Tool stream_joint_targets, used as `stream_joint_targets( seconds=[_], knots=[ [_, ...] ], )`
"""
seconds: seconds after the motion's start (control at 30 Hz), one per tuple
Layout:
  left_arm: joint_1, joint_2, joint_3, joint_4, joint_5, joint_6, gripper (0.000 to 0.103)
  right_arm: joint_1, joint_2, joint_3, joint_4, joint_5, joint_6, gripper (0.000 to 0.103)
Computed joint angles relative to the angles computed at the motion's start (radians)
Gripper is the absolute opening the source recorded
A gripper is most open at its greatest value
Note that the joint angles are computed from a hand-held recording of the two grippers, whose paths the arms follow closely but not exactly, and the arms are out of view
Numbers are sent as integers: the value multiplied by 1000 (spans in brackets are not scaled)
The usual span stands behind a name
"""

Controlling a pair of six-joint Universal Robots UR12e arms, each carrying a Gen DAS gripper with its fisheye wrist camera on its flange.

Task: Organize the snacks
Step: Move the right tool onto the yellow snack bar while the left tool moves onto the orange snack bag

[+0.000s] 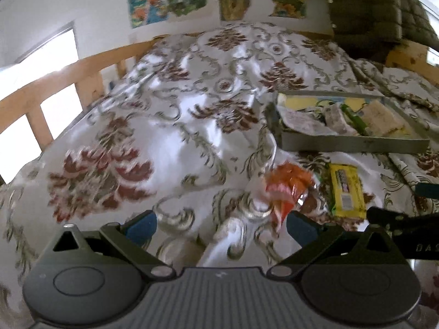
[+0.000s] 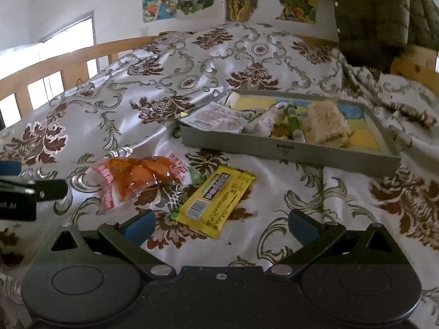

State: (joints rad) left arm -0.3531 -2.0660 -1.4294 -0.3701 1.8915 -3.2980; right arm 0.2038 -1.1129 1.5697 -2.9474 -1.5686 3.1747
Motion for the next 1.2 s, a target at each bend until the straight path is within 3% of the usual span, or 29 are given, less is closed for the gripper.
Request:
stream_joint_targets(
  seconds=[0.07, 0.23, 0.33, 0.43, 0.6, 0.8, 0.97, 1.07, 1.2],
  knots=[
    [7, -10, 11, 36, -32, 43, 103, -4, 6, 2, -8, 11, 3, 102],
    [27, -43, 58, 60, -198, 132, 103, -18, 18, -5, 8, 46, -6, 102],
    [38, -72, 107, 17, -310, 211, 103, -29, 22, -7, 16, 67, 11, 102],
    [38, -111, 164, -18, -358, 281, 103, -38, 25, -7, 20, 89, 29, 102],
    [47, -169, 269, -169, -430, 296, 103, -47, 27, -6, 26, 102, 18, 102],
    [60, -203, 325, -263, -461, 335, 103, -55, 29, -6, 32, 113, 21, 102],
    [67, -204, 336, -337, -473, 425, 103, -54, 32, -6, 25, 104, -9, 102],
    [65, -210, 349, -391, -444, 482, 103, -56, 33, -6, 23, 106, -12, 102],
    [70, -207, 342, -378, -452, 439, 101, -70, 31, -3, 7, 152, 22, 101]
  ],
)
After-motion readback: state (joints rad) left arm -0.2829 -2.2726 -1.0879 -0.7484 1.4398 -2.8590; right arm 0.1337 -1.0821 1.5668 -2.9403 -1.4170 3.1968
